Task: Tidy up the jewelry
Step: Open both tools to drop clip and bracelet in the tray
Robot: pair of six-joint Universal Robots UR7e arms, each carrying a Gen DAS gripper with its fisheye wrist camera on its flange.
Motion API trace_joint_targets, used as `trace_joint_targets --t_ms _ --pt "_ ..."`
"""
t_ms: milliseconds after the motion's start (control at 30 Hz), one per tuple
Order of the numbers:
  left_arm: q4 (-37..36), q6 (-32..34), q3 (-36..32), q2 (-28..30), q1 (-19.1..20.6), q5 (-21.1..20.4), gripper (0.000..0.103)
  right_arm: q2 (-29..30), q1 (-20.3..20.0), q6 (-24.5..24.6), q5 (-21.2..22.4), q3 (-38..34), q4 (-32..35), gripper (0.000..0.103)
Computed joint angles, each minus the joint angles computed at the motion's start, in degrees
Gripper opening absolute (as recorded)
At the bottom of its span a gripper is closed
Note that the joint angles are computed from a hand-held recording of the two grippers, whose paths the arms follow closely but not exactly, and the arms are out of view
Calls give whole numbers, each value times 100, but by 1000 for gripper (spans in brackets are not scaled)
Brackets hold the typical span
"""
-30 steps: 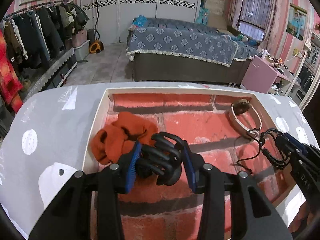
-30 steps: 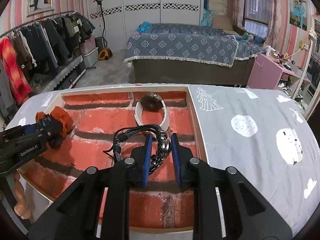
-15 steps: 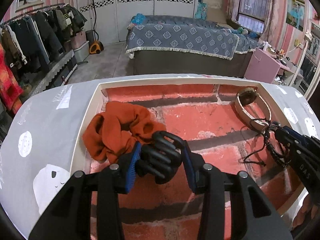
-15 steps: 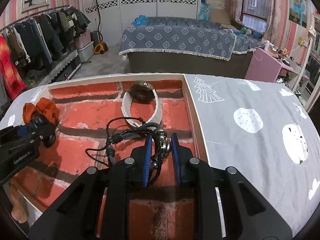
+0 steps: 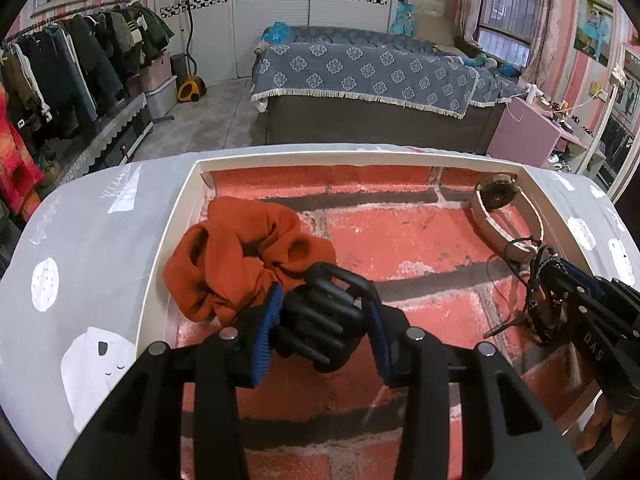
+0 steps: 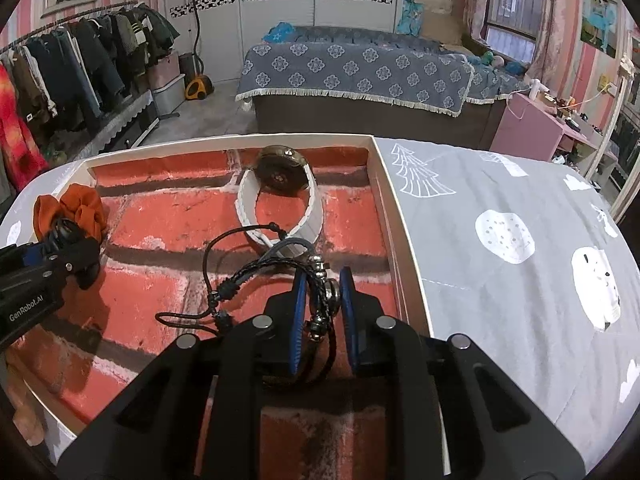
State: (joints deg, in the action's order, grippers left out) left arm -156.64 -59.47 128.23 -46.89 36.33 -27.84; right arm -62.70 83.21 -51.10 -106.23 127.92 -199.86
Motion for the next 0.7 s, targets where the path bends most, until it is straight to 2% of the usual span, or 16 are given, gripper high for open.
trace_joint_targets --t_ms 100,200,267,333,367,433,533,567,633,700 --pt "91 -114 34 -46 -54 70 41 -76 -24 30 88 63 -8 18" --pt "-181 -90 175 -131 -121 98 42 -187 -53 28 210 172 -57 23" --pt "-161 -129 179 -151 -160 122 54 -276 -64 30 278 204 -3 30" --pt "-105 -168 202 -160 -246 232 61 -335 -63 33 344 237 -40 46" --pt "-40 -203 190 -146 -288 267 64 -369 -67 27 378 260 -62 48" --pt "104 -283 177 -140 -364 330 68 -430 -68 36 423 287 -53 55" --pt "285 -360 160 -186 -443 378 69 -516 -57 45 491 318 -147 64" --pt "384 -423 159 -219 -489 432 71 -552 -42 65 532 338 -211 66" --pt "548 -580 183 -277 -606 563 79 -652 -27 112 666 396 -357 78" --pt "846 -853 232 -403 -761 700 84 -736 -11 89 776 458 -569 85"
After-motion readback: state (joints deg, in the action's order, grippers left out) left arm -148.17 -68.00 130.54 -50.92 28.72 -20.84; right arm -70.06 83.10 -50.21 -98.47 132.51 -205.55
